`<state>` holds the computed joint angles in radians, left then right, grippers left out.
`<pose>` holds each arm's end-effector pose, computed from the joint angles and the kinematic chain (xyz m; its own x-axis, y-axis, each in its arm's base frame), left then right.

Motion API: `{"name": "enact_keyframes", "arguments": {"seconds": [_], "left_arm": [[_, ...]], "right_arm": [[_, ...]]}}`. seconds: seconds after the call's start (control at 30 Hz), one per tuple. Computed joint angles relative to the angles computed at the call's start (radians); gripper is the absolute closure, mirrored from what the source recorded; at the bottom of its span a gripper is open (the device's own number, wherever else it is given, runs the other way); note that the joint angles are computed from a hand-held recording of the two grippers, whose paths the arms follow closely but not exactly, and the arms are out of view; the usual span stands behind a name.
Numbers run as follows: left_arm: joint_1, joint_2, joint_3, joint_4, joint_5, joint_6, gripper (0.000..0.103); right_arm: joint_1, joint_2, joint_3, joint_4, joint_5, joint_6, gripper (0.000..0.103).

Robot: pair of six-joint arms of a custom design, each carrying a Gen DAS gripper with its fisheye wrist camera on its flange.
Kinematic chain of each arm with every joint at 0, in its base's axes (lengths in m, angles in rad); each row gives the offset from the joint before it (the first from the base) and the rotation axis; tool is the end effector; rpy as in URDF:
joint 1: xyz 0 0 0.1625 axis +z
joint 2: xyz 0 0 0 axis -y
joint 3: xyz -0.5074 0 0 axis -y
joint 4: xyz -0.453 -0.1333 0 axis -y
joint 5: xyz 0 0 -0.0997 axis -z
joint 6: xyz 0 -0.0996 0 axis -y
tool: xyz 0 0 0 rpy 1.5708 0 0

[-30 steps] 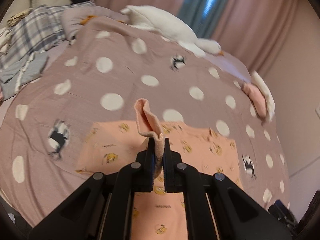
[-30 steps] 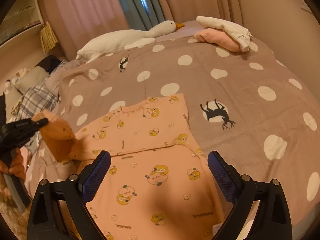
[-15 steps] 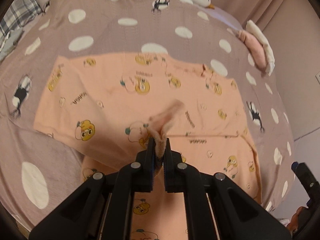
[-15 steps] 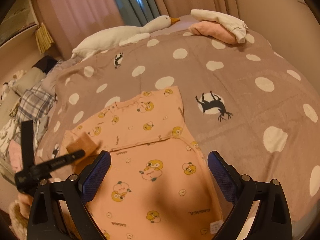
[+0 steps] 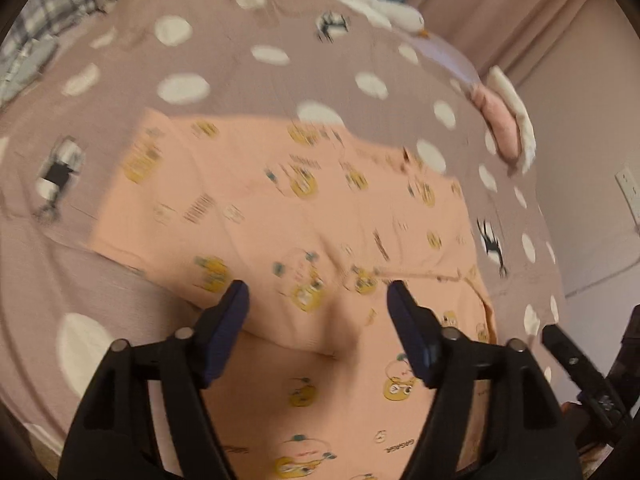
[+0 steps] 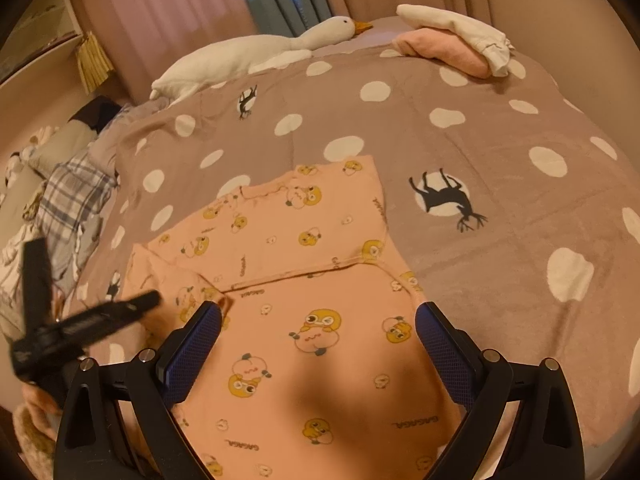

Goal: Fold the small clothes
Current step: 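Lay the sleeve down and open the left tool, then grasp the onesie fabric near the hem with the right tool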

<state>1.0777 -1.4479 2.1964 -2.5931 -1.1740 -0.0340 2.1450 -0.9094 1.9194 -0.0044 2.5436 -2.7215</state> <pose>-0.0924 -0.5349 0.2963 -0.8769 0.3155 -0.3627 0.4262 0.8593 -0.2829 0.3135 -0.3908 0.0785 -0.8382 0.3493 0.4188 -0.1280 0.6205 -0.7737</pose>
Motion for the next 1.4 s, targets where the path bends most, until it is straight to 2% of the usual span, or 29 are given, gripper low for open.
{"name": "enact_keyframes", "arguments": {"seconds": [0.17, 0.23, 0.33, 0.47, 0.53, 0.6, 0.87, 1.03, 1.1, 1.23, 1.4], "left_arm": [[0.009, -0.051, -0.005, -0.042, 0.100, -0.023, 0.027], [0.025, -0.069, -0.011, -0.051, 0.133, -0.039, 0.027], [0.052, -0.086, -0.022, -0.040, 0.152, -0.064, 0.027], [0.082, -0.106, -0.027, -0.024, 0.176, -0.098, 0.027], [0.091, -0.115, -0.028, -0.016, 0.186, -0.106, 0.027], [0.100, -0.122, -0.029, -0.008, 0.194, -0.113, 0.027], [0.127, -0.145, -0.028, -0.012, 0.191, -0.124, 0.027], [0.141, -0.147, -0.031, -0.014, 0.180, -0.130, 0.027], [0.144, -0.145, -0.035, -0.011, 0.177, -0.131, 0.027], [0.144, -0.145, -0.037, -0.009, 0.177, -0.129, 0.027], [0.143, -0.142, -0.035, -0.013, 0.179, -0.130, 0.027]], "right_arm": [[-0.021, 0.016, -0.030, 0.016, -0.081, -0.036, 0.007], [-0.028, 0.029, -0.047, 0.028, -0.115, -0.050, 0.013], [-0.055, 0.056, -0.085, 0.067, -0.210, -0.059, 0.022], [-0.110, 0.110, -0.149, 0.134, -0.383, -0.041, 0.035], [-0.129, 0.144, -0.185, 0.171, -0.431, -0.017, 0.045], [-0.138, 0.174, -0.218, 0.203, -0.451, -0.008, 0.048], [-0.128, 0.296, -0.354, 0.337, -0.393, -0.010, 0.064], [-0.113, 0.335, -0.402, 0.376, -0.309, -0.027, 0.089], [-0.107, 0.335, -0.404, 0.377, -0.292, -0.040, 0.095], [-0.096, 0.315, -0.389, 0.355, -0.287, -0.074, 0.096], [-0.050, 0.257, -0.361, 0.291, -0.262, -0.153, 0.096]]}}
